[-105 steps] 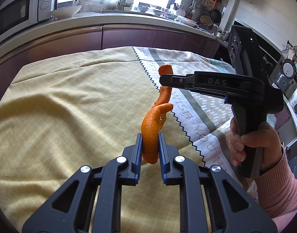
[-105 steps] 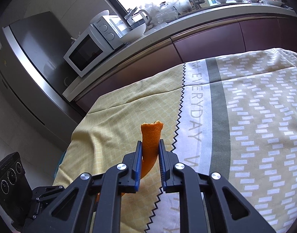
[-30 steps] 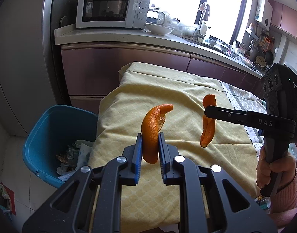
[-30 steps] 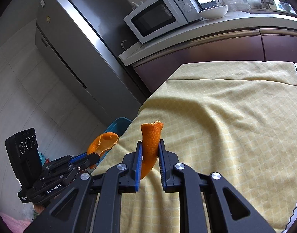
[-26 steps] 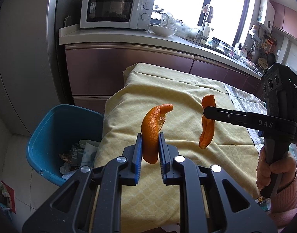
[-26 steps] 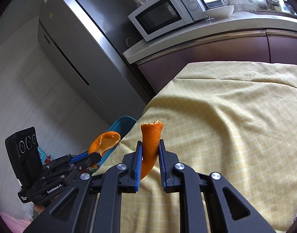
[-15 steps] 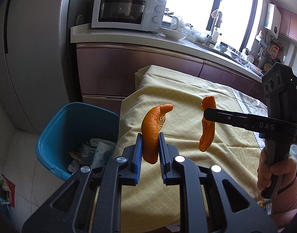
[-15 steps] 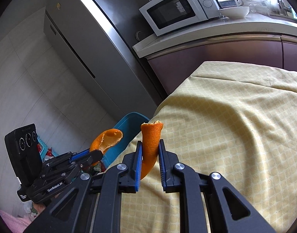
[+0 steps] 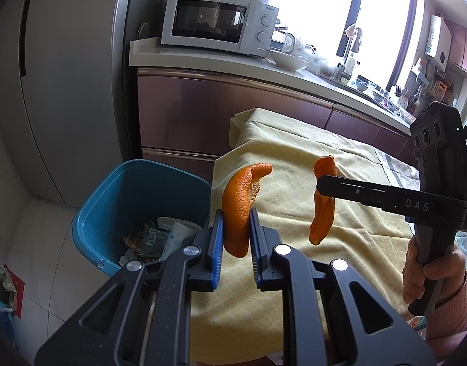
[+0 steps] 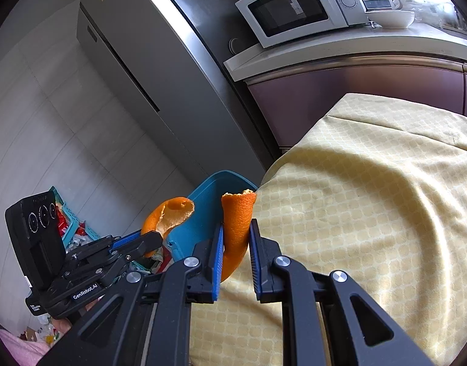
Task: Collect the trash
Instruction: 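Lift both orange peels and carry them over the teal bin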
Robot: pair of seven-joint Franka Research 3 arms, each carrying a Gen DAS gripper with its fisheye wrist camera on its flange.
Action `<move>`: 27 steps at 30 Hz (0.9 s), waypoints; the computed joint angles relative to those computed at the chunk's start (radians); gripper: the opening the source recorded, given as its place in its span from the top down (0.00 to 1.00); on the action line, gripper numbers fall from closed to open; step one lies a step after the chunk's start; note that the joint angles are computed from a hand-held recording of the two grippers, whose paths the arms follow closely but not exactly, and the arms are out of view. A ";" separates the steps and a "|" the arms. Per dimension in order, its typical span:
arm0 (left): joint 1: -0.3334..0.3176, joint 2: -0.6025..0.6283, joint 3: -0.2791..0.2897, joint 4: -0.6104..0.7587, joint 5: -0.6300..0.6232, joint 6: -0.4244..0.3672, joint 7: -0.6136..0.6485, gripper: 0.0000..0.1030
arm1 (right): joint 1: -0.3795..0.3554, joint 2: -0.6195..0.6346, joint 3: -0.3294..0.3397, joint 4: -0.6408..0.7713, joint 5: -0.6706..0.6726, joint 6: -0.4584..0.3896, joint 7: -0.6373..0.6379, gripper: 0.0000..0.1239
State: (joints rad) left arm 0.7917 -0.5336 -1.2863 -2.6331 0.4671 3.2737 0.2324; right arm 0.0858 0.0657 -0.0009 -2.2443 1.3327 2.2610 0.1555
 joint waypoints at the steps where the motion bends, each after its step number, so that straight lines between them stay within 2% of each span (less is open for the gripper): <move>1: -0.002 -0.002 0.003 -0.001 -0.001 -0.001 -0.001 0.84 | 0.001 0.001 0.001 0.001 -0.002 0.000 -0.001 0.88; 18: -0.084 -0.050 0.105 -0.070 0.005 -0.023 -0.047 0.84 | 0.038 0.023 0.029 0.027 -0.018 0.016 0.006 0.88; 27: -0.083 -0.056 0.120 -0.083 0.019 -0.027 -0.068 0.84 | 0.052 0.030 0.039 0.038 -0.026 0.021 0.018 0.88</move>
